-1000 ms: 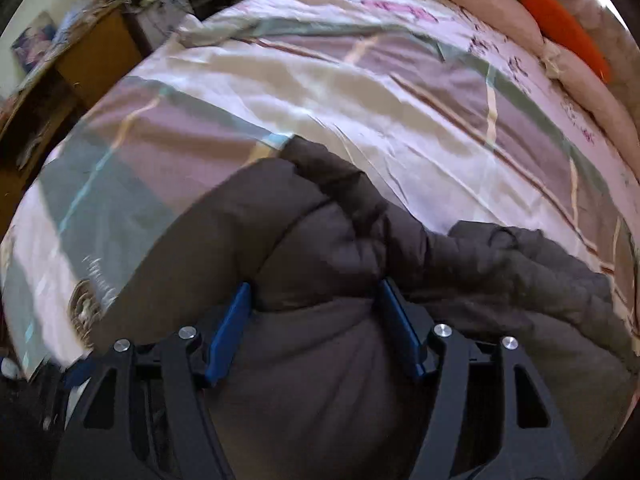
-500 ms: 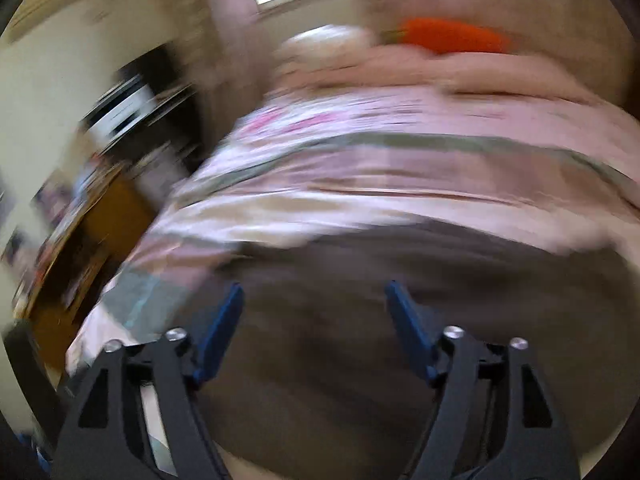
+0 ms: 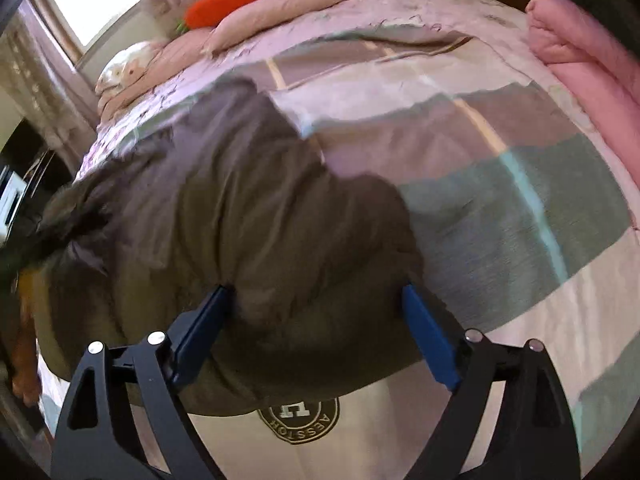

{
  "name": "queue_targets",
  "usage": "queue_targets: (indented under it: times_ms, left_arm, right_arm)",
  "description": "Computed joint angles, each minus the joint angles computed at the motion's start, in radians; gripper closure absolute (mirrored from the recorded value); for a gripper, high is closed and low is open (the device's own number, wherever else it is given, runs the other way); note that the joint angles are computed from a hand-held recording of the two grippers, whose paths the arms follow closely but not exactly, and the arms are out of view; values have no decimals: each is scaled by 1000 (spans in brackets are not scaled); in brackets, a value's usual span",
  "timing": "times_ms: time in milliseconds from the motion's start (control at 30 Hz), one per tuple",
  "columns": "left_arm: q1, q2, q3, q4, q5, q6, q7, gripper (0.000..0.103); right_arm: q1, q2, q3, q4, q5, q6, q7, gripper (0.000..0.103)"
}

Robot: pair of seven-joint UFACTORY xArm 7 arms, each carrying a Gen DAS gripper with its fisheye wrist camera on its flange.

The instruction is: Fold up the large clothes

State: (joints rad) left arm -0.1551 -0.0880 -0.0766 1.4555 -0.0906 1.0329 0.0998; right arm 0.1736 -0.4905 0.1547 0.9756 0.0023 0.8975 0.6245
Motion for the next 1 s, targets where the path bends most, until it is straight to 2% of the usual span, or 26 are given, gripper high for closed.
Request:
queue_targets:
  times_ms: [33,133,233,400,500,533,600,700,767,833,900,1000]
  left_arm:
    - [-7,19,-22,-1,71,-29,-56,29]
    - [-35,74,-52,2,254,-73,-196,29]
    - [-67,146,-51,57,375,-64,-270,28]
    - [-110,236,-29,148,446,-34,-318,25]
    - [-93,202,-30,115,402,-72,-296,26]
    - [-104,172,-7,88,362,-89,-271,30]
    - [-54,60,-5,-5,191,-138,-155,34]
    - [-13,-137,43,-162,39,-225,-23,34]
    - [20,-240,85,-239,-3,-285,32,34]
    - [80,-281,102,-268,26,-323,27,34]
    - [121,-221,130,-188,44,-228,52,36]
    - [166,-131,165,-97,-12,-84,46,39]
  right_arm:
    - [10,-12,-5,-30,9,-20,-17,31]
    - [44,-56,-43,-118,96,-77,-48,42]
    - [51,-72,-42,-176,120,-123,-68,43]
    - [54,-100,-12,-214,104,-113,-65,43]
    - [57,-108,-5,-213,85,-98,-75,42]
    - [52,-130,-3,-218,83,-100,-65,42]
    - [25,-176,9,-231,71,-122,-14,42]
    - [-37,-229,59,-206,-9,-170,54,42]
    - [-30,-191,79,-124,-42,-177,39,41]
    - [26,-87,63,-10,-17,-169,-23,35]
    - [76,58,50,137,32,-135,-70,33]
    - [107,290,84,365,25,-78,-40,33]
